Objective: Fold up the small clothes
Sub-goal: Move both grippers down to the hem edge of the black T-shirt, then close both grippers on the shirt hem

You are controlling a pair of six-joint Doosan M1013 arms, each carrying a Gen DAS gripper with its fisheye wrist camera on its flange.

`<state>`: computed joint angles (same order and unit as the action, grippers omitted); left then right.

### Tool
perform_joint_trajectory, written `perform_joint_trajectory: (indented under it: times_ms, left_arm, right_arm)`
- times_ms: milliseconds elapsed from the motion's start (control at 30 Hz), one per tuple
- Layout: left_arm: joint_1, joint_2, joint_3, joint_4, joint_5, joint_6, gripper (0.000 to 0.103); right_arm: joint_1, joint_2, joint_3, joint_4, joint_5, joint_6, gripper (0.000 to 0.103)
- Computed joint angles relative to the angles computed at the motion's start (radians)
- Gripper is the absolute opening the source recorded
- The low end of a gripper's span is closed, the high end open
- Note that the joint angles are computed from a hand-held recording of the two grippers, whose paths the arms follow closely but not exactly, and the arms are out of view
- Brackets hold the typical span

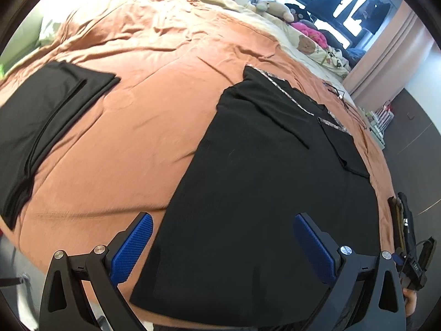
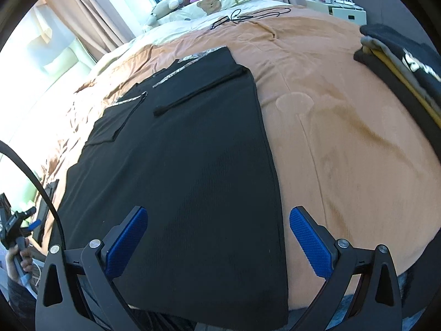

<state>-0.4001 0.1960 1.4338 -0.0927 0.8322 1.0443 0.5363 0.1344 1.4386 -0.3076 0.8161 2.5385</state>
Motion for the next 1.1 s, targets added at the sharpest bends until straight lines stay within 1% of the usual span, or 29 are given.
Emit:
perform_joint_trajectory:
  times_ms: [67, 133, 167, 233, 367, 433, 500, 567, 633, 767, 833, 867, 1000, 1100]
  left_arm:
    - [0.007, -0.015, 0.026, -0.012, -0.012, 0.006, 0.098]
    - [0.016, -0.025, 0.047, -0.031, -0.015, 0.01, 0.09]
    - [0.02, -0.03, 0.056, -0.037, -0.016, 0.009, 0.085]
    - [0.024, -0.038, 0.074, -0.05, -0.021, 0.012, 0.08]
    - [0.031, -0.057, 0.109, -0.052, -0.023, -0.003, 0.069]
    - [0.038, -0.069, 0.131, -0.066, -0.028, -0.006, 0.067]
    - [0.043, -0.079, 0.151, -0.069, -0.03, -0.016, 0.065]
    - [0.049, -0.085, 0.167, -0.075, -0.027, -0.023, 0.059]
    - [0.06, -0.094, 0.189, -0.118, -0.038, -0.01, 0.056]
    - [0.074, -0.111, 0.221, -0.192, -0.074, 0.016, 0.051]
    - [0.085, -0.119, 0.237, -0.255, -0.091, 0.035, 0.05]
    - [0.093, -0.125, 0.249, -0.306, -0.103, 0.058, 0.049]
    - [0.101, -0.13, 0.269, -0.394, -0.118, 0.096, 0.047]
    - [0.105, -0.137, 0.284, -0.442, -0.136, 0.116, 0.047]
  right_arm:
    - [0.004, -0.012, 0.022, -0.006, -0.016, 0.02, 0.098]
    - [0.006, -0.025, 0.047, 0.003, -0.032, 0.024, 0.087]
    - [0.005, -0.03, 0.059, 0.013, -0.043, 0.022, 0.085]
    - [0.004, -0.043, 0.083, 0.028, -0.06, 0.022, 0.078]
    - [0.007, -0.064, 0.12, 0.034, -0.075, 0.059, 0.072]
    - [0.008, -0.072, 0.135, 0.042, -0.079, 0.07, 0.068]
    - [0.007, -0.083, 0.153, 0.059, -0.086, 0.071, 0.066]
    - [0.009, -0.091, 0.165, 0.071, -0.091, 0.079, 0.065]
    - [0.004, -0.102, 0.183, 0.099, -0.122, 0.08, 0.064]
    - [-0.006, -0.123, 0.22, 0.153, -0.19, 0.074, 0.063]
    - [-0.012, -0.133, 0.24, 0.181, -0.221, 0.068, 0.061]
    - [-0.015, -0.137, 0.248, 0.192, -0.233, 0.066, 0.061]
    - [-0.031, -0.158, 0.297, 0.296, -0.308, 0.016, 0.051]
    - [-0.037, -0.171, 0.334, 0.352, -0.357, -0.003, 0.048]
